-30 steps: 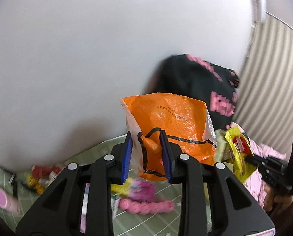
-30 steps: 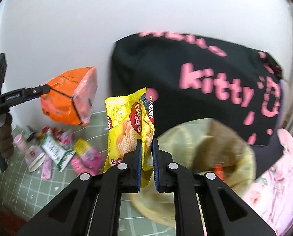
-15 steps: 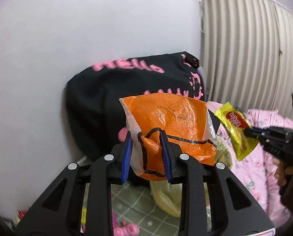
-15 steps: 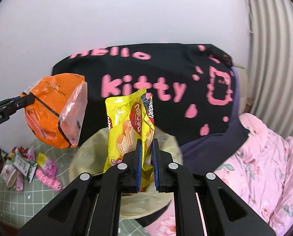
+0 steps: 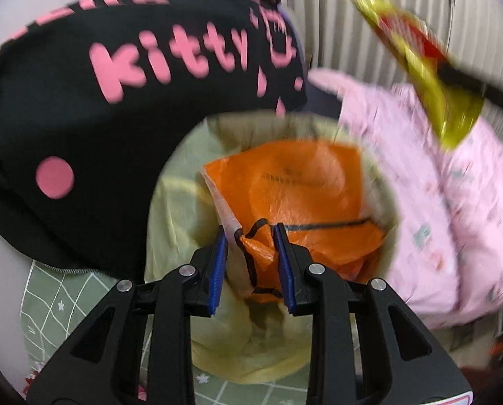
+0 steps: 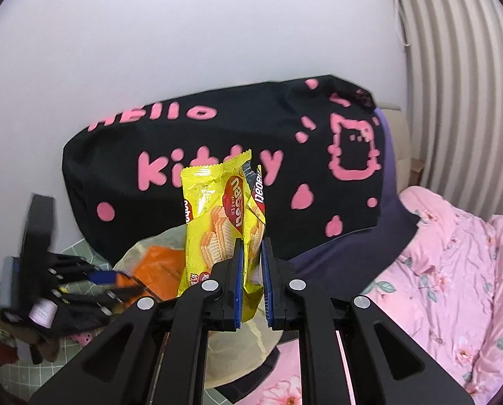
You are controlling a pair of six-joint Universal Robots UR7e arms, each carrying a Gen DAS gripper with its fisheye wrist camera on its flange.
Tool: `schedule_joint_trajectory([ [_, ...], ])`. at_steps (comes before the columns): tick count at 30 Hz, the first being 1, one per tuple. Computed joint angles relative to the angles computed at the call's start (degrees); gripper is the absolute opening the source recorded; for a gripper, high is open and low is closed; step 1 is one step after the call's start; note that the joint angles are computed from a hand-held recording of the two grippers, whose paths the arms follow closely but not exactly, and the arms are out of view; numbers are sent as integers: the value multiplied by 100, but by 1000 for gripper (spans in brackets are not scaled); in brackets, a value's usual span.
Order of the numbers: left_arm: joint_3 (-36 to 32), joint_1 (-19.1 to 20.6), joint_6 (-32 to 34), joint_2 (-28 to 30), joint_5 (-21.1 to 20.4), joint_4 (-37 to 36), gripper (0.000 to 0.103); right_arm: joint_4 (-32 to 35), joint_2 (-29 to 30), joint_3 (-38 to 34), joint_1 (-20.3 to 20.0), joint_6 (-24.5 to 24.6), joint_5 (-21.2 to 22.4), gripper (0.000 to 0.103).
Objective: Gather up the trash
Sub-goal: 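Lower both tools into the bin and open them to release the items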
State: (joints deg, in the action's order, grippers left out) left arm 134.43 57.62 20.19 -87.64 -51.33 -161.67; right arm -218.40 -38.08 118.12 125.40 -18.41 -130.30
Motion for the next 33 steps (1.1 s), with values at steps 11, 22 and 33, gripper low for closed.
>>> schedule_joint_trajectory([
  [11, -169, 410, -34, 43, 228, -123, 21, 2162, 903, -1036, -404, -276, 574, 11],
  [22, -422, 685, -658, -45, -786, 412, 21, 2490, 953, -1009, -463, -267, 150, 11],
  [33, -549, 910, -873, -4, -1236, 480, 25, 2466, 699, -797, -527, 152, 314, 11],
])
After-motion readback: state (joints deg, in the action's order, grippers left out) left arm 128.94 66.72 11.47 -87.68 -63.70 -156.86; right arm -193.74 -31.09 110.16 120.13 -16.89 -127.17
